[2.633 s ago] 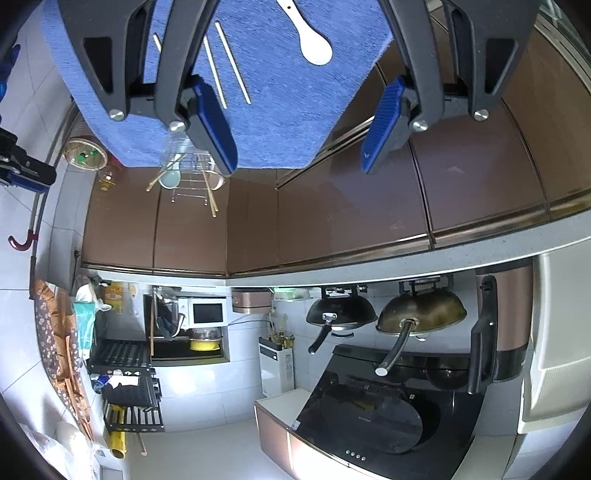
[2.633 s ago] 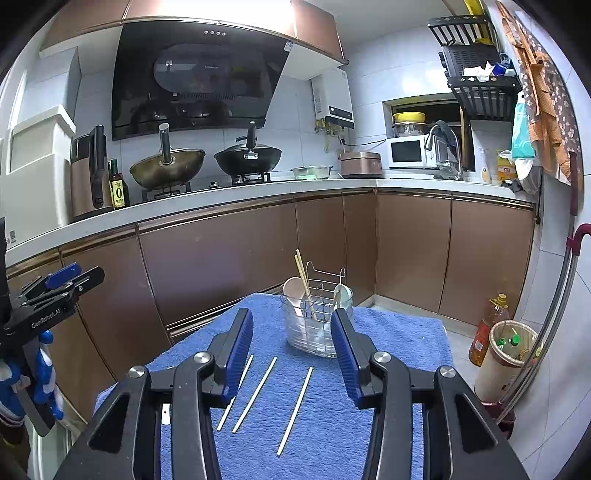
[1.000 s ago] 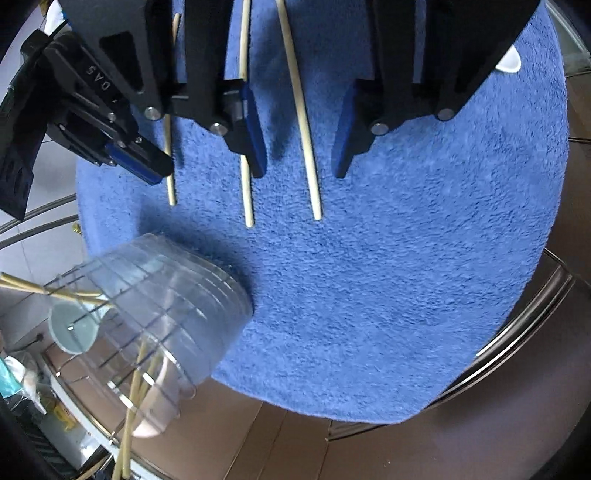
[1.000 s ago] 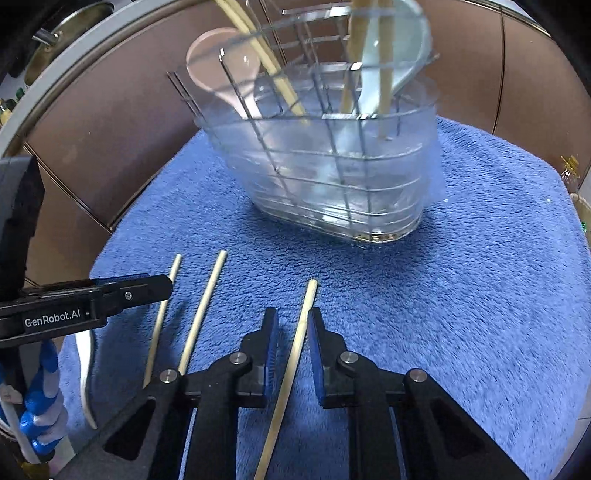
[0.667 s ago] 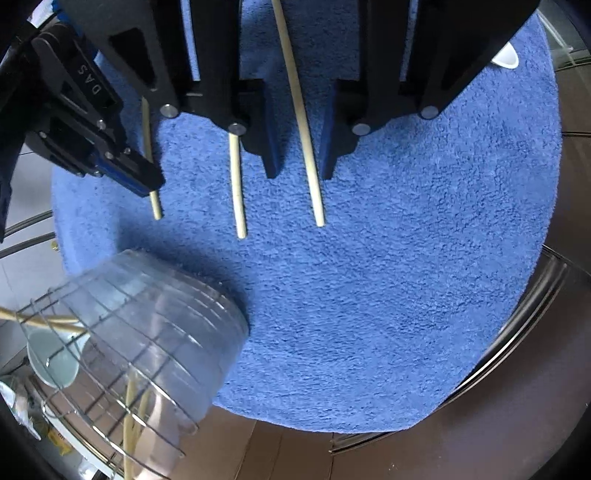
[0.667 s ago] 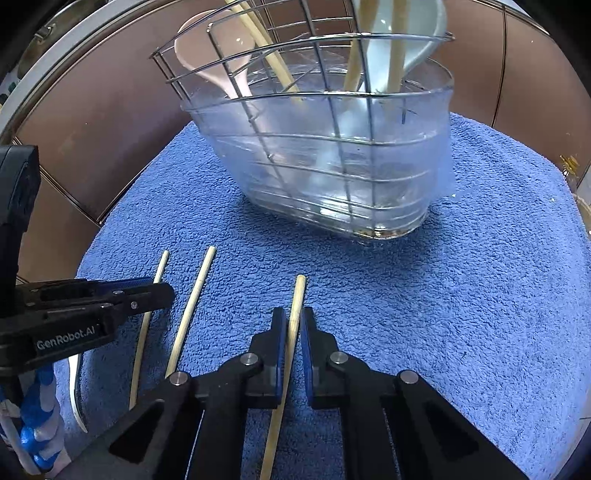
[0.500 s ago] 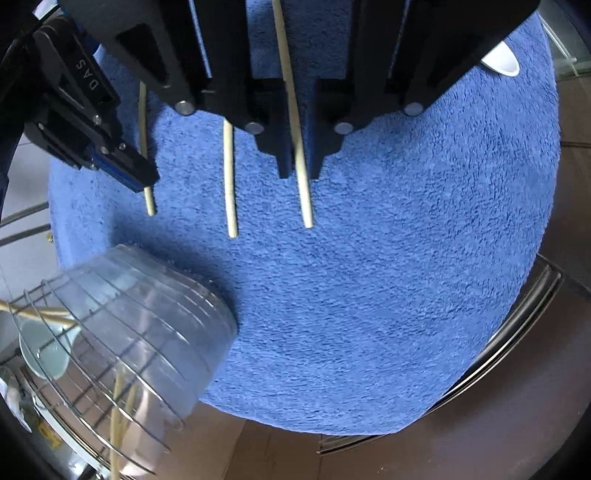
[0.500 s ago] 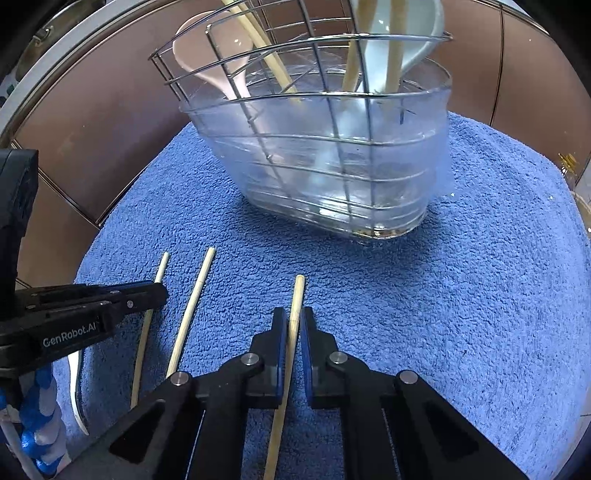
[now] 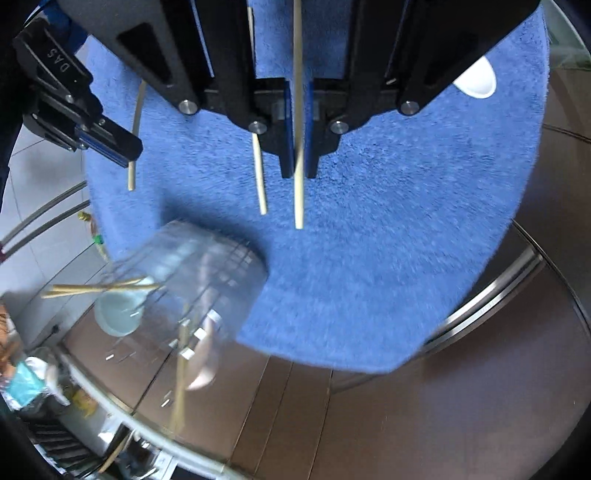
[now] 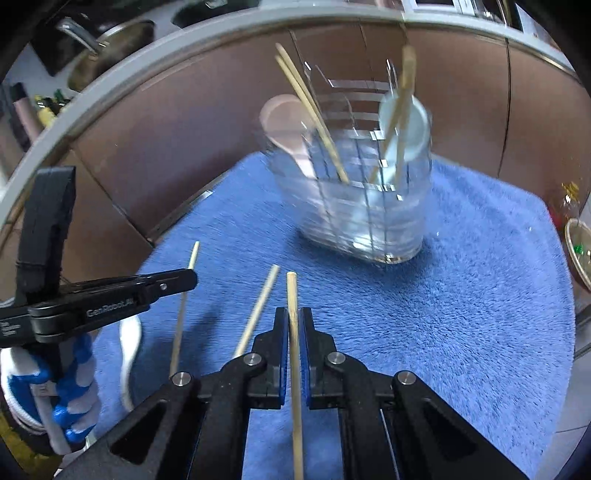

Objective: Organize utensils
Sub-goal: 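Grasp a chopstick with the left tool while the right tool grasps another chopstick, then lift both chopsticks and lower them into the clear holder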

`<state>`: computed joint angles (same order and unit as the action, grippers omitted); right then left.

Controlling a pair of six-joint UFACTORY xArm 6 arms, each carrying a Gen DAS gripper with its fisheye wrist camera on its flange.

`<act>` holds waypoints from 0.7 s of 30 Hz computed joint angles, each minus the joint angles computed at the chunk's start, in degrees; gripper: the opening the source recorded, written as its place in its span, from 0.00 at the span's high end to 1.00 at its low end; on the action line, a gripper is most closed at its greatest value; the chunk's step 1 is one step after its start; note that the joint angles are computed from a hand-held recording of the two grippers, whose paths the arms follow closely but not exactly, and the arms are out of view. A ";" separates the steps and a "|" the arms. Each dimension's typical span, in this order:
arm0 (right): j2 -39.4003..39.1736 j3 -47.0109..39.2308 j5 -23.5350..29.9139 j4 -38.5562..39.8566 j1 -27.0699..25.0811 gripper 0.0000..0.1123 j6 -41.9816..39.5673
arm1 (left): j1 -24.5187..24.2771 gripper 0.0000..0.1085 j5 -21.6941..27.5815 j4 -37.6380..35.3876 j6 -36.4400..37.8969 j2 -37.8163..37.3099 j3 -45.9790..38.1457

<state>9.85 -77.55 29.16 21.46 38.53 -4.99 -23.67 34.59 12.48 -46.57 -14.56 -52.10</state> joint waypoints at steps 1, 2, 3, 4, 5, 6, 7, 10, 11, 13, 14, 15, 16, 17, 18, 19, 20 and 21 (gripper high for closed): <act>-1.16 1.20 -0.86 0.83 0.00 0.94 -1.09 | -0.37 0.96 -0.58 1.32 -1.10 -1.69 1.16; -2.88 2.88 -2.12 1.95 0.35 0.94 -2.27 | -0.66 0.96 -1.27 3.06 -2.44 -3.43 2.33; -4.16 3.93 -2.82 2.59 0.58 0.94 -3.00 | -0.93 0.96 -1.45 5.26 -3.96 -5.11 3.23; -5.54 5.26 -3.73 2.64 0.96 0.94 -3.09 | -1.33 0.96 -1.31 6.93 -5.17 -6.41 3.78; -6.60 6.29 -4.50 3.02 1.12 0.94 -3.54 | -1.94 0.96 -1.45 9.20 -6.98 -8.26 4.78; -7.92 7.58 -5.47 4.06 1.41 0.95 -4.47 | -1.97 0.96 -1.72 10.25 -7.61 -9.43 5.57; -8.90 8.51 -6.12 5.17 1.71 0.95 -5.16 | -2.47 0.96 -1.34 11.64 -8.69 -10.86 6.18; -12.32 11.54 -7.94 4.88 2.57 0.95 -5.23 | -3.97 0.96 -0.79 14.76 -11.27 -11.23 5.48; -13.03 12.19 -8.65 4.17 2.80 0.95 -4.96 | -4.59 0.96 -0.39 16.03 -12.13 -11.45 5.13; -14.54 13.34 -9.76 2.89 3.62 0.95 -3.68 | -5.72 0.96 0.49 18.57 -13.74 -12.12 4.66; -15.34 13.91 -10.13 2.67 3.88 0.95 -3.53 | -5.71 0.96 0.47 19.48 -14.11 -12.30 4.72; -16.40 14.50 -10.39 1.01 4.38 0.95 -1.95 | -6.22 0.96 0.92 20.75 -14.97 -12.85 4.70; -17.11 14.85 -10.63 0.00 4.60 0.95 -1.16 | -6.72 0.96 1.27 21.56 -15.65 -13.10 4.41; -17.39 15.10 -11.12 -0.38 4.82 0.95 -0.90 | -7.24 0.96 1.71 22.20 -16.21 -13.92 4.50; -18.02 15.47 -11.54 -0.31 5.05 0.95 -1.06 | -7.78 0.96 2.25 22.99 -16.88 -14.79 4.59; -18.47 15.70 -11.74 -1.26 5.19 0.95 -0.13 | -8.21 0.96 2.76 23.70 -17.39 -15.58 4.75; -19.17 16.11 -12.13 -1.68 5.42 0.95 0.21 | -8.84 0.96 3.48 25.08 -18.25 -16.44 4.79; -19.62 16.59 -12.61 -2.63 5.73 0.95 1.09 | -9.31 0.96 4.07 25.93 -18.75 -16.93 4.76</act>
<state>-9.76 -60.96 16.55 18.84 44.26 -3.89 -32.98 38.67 38.41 -65.32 -31.48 -47.35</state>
